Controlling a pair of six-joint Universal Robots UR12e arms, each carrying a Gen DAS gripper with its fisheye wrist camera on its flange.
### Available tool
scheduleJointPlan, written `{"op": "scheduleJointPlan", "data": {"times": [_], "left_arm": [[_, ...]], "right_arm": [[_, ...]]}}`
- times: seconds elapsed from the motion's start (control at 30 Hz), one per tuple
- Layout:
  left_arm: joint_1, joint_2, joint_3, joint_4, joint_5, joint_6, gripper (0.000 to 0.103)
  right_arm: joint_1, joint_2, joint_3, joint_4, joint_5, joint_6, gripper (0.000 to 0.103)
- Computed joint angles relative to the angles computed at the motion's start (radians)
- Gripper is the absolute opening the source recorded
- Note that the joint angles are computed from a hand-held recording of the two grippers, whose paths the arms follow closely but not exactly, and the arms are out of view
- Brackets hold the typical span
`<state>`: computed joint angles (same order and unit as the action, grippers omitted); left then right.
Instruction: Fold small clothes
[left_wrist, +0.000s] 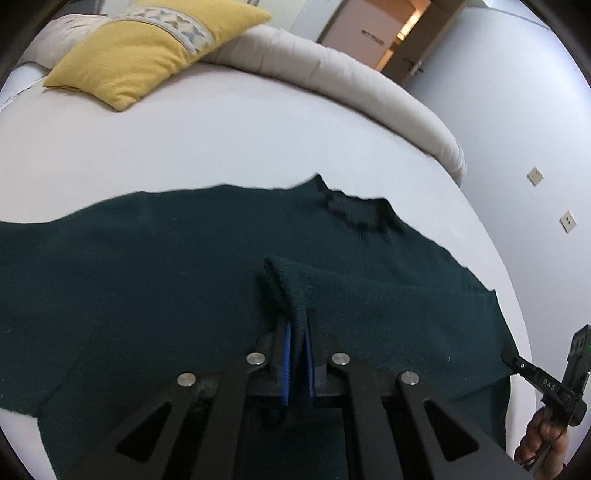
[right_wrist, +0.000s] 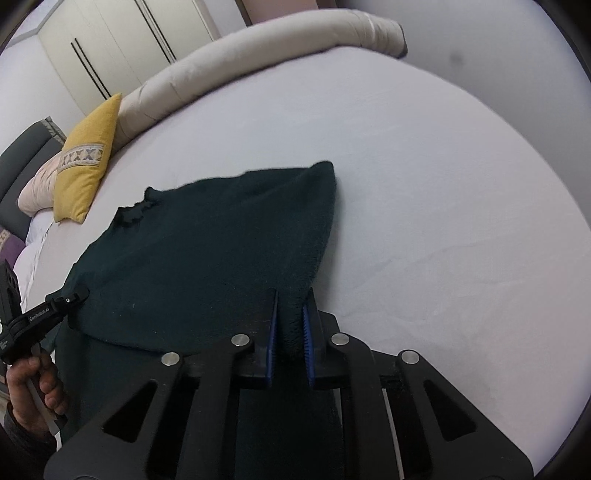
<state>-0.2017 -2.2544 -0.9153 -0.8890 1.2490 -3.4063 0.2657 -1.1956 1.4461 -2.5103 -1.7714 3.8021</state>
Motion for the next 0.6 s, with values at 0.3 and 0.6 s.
{"op": "scheduleJointPlan", "data": {"times": [0.3,0.6], "left_arm": [[0.015,0.000,-0.036,0.017,-0.053,0.004,0.011],[0.002,0.002,-0.037,0.023,-0.032,0.003,0.012]], "right_arm": [[-0.053,-0.020,0.083,-0.099,0.154,0.038,0.020],[0.004,0.008,-0.020,-0.102,0.000,-0.045,0.024]]}}
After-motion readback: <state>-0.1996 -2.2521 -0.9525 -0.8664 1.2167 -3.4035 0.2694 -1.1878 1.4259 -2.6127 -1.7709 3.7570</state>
